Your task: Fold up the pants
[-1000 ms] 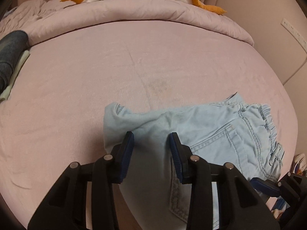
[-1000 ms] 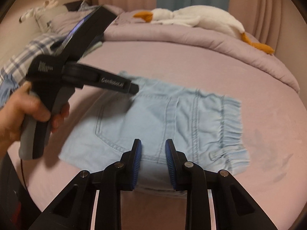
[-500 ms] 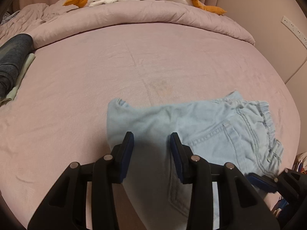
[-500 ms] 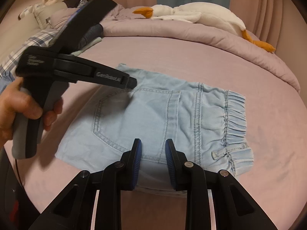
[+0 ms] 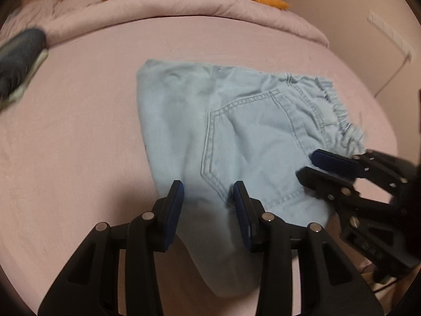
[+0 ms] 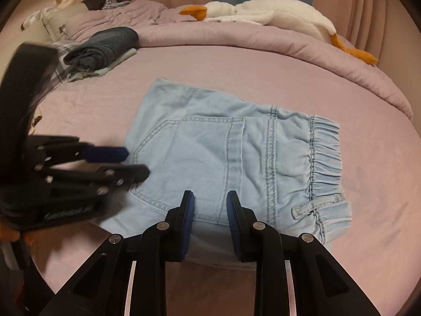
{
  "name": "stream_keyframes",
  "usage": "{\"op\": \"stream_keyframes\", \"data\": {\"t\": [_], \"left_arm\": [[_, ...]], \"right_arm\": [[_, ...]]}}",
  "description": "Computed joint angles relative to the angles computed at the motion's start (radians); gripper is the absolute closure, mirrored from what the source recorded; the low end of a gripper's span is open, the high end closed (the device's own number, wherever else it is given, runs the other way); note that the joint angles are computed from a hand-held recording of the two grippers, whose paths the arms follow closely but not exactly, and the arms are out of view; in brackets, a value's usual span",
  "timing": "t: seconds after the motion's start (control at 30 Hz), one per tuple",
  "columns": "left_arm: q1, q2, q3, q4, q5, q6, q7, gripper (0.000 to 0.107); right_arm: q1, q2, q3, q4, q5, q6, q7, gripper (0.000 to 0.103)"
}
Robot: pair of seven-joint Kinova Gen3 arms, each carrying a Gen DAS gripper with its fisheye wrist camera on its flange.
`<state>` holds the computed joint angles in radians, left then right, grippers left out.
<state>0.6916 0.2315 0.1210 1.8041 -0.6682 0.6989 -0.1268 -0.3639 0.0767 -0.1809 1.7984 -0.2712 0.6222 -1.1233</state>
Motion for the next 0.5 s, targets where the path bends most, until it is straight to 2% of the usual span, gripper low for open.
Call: {"op": "stream_keyframes", "data": {"t": [0.13, 0.2, 0.27, 0.37, 0.5], "left_arm": [[0.149, -0.068, -0.122, 0.106, -0.059, -0.073, 0.163, 0.07], [0.182, -0.081, -0.129, 0.137, -0.101, -0.086, 0.244, 0.07], [0.14, -0.095, -0.077, 0.174, -0.127, -0.136, 0.322, 0.069], [0.022, -0.111, 0.041, 0.204, -0.164, -0.178, 0.391, 0.069], [-0.025, -0.139, 0.05, 0.242, -0.137, -0.268, 0.403, 0.071]], "right_arm": [[0.038, 0.012, 0.004, -0.036, -0.107, 0.054, 0.074, 0.075], [0.055, 0.016, 0.001, -0.053, -0.169, 0.067, 0.128, 0.075], [0.057, 0.03, -0.003, -0.078, -0.199, 0.086, 0.148, 0.075], [0.049, 0.082, -0.017, -0.157, -0.23, 0.136, 0.159, 0.075], [0.019, 0.193, -0.034, -0.326, -0.231, 0.227, 0.12, 0.075]]}}
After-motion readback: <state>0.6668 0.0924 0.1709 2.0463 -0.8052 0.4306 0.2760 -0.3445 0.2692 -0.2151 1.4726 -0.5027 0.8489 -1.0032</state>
